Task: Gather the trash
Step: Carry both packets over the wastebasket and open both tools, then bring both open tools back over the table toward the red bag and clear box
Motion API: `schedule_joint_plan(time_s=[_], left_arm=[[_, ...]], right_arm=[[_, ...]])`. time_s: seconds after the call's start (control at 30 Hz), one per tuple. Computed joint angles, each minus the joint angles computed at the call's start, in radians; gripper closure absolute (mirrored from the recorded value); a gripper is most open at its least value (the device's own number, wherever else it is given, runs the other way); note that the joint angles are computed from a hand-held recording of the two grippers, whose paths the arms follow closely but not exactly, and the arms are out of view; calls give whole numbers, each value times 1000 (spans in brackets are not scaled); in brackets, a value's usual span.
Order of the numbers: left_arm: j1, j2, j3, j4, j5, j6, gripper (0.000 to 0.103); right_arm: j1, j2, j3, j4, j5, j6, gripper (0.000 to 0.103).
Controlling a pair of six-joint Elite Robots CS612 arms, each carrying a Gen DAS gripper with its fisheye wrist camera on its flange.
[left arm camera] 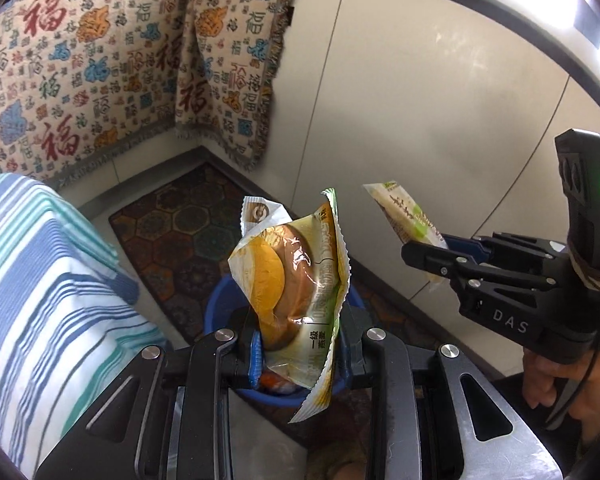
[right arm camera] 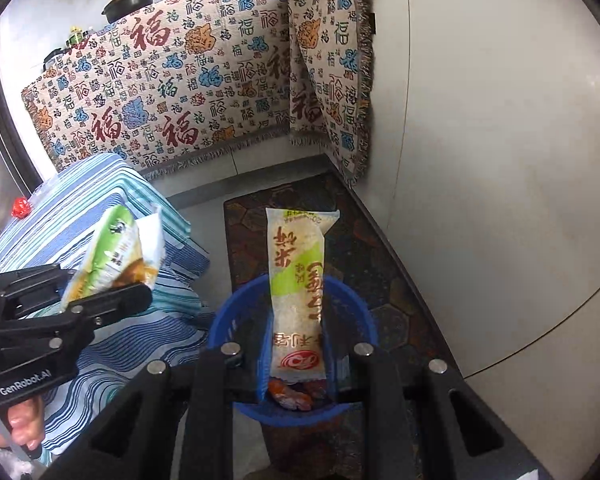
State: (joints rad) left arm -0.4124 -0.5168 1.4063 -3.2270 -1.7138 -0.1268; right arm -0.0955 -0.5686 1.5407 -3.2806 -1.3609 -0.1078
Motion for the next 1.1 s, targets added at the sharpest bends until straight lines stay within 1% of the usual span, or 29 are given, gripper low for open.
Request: schedule_joint_plan(time_s=[0.13, 0.3, 0.53, 0.57, 0.6, 0.63, 0.67, 0.7, 0.73, 0.83, 0.9, 1.03, 1.1], left_arm=[[0, 20, -37, 26, -14, 1, 75], [-3, 41, -75, 58, -22, 25, 74], [4, 68, -120, 82, -41, 26, 73], [5, 72, -124, 85, -44, 25, 72], [6, 75, -130, 87, -44, 23, 68], [8, 81, -138, 88, -51, 23, 53], [9, 85, -143, 84, -54, 20, 45], [9, 90, -148, 71, -53, 15, 35], [10, 94, -153, 63, -51, 14, 33], [13, 101, -167, 59, -60, 2, 33], [14, 100, -166, 46, -56, -11, 30], [16, 75, -121, -13, -31, -35, 22], [17, 54, -92, -24, -14, -45, 22]], right_arm=[[-1, 5, -10, 25, -10, -7, 82], [-4, 12, -23, 48, -10, -14, 82], [-3, 24, -44, 77, -20, -33, 82], [-2, 27, -47, 79, -23, -37, 80], [0, 29, -48, 72, -27, -39, 80], [1, 32, -50, 59, -33, -38, 78], [1, 35, -51, 53, -32, -37, 67], [1, 37, -53, 46, -29, -33, 60], [2, 39, -54, 34, -31, -28, 52], [1, 40, -54, 11, -33, -26, 51], [0, 39, -54, 4, -30, -16, 51], [0, 34, -43, -54, -22, -4, 51], [3, 32, -40, -76, -15, -4, 50]])
